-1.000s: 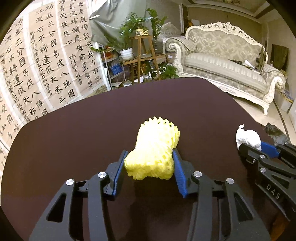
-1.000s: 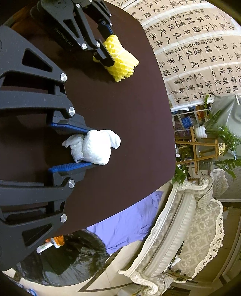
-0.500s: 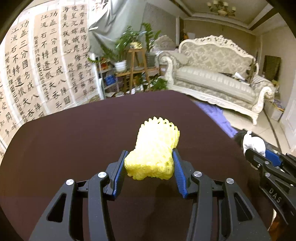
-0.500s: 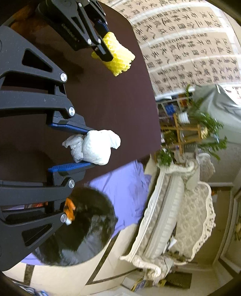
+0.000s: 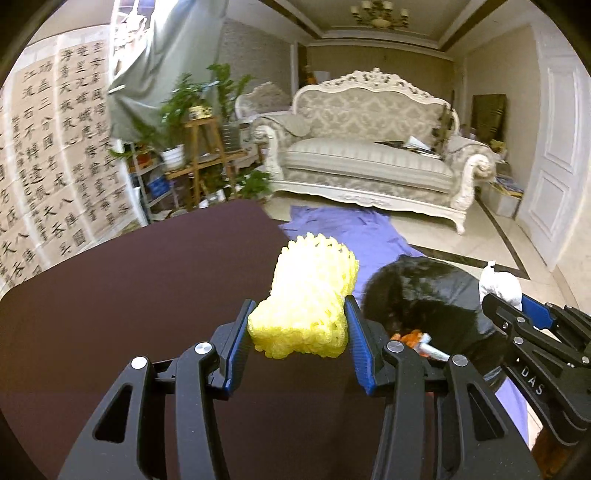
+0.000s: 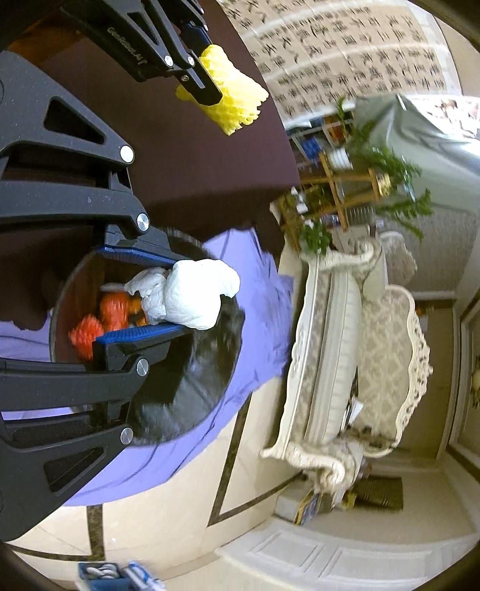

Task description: Collect trash

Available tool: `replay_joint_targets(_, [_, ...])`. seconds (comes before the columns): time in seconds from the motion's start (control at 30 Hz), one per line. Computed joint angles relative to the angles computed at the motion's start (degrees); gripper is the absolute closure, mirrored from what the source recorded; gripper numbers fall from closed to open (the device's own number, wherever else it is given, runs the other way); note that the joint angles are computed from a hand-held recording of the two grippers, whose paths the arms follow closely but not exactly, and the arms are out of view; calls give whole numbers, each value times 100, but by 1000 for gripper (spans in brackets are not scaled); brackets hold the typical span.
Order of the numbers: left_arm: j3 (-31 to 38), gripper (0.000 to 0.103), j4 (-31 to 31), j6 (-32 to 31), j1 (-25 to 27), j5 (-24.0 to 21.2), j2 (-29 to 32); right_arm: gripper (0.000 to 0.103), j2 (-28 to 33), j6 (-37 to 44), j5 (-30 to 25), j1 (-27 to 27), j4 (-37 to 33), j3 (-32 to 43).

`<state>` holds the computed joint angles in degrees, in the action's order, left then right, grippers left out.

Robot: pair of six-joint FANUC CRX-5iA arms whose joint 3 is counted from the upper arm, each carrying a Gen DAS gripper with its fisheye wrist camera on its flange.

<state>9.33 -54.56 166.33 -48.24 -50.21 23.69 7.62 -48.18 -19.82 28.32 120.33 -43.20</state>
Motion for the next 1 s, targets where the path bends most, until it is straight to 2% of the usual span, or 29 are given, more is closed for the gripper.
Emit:
replay_joint_targets(0.33, [923,54,321,-752,69,111,760,74,293,-237,43,-505,154,139])
replay_joint_targets(0.4, [1031,48,344,-828,62,75,858,72,304,-392,70,-616,334,140])
replay_joint_targets(0.53, [1131,29,378,-842,39,-12,945,56,325,-583,62,-735,521,137])
replay_joint_targets(0.63, [1108,25,374,-785,39,-34,927,53,319,-671,71,-788,610,123])
replay_joint_targets(1.0, [932,20,313,-614,-41,-136,742,45,107,-434,-214,-546,143,-97])
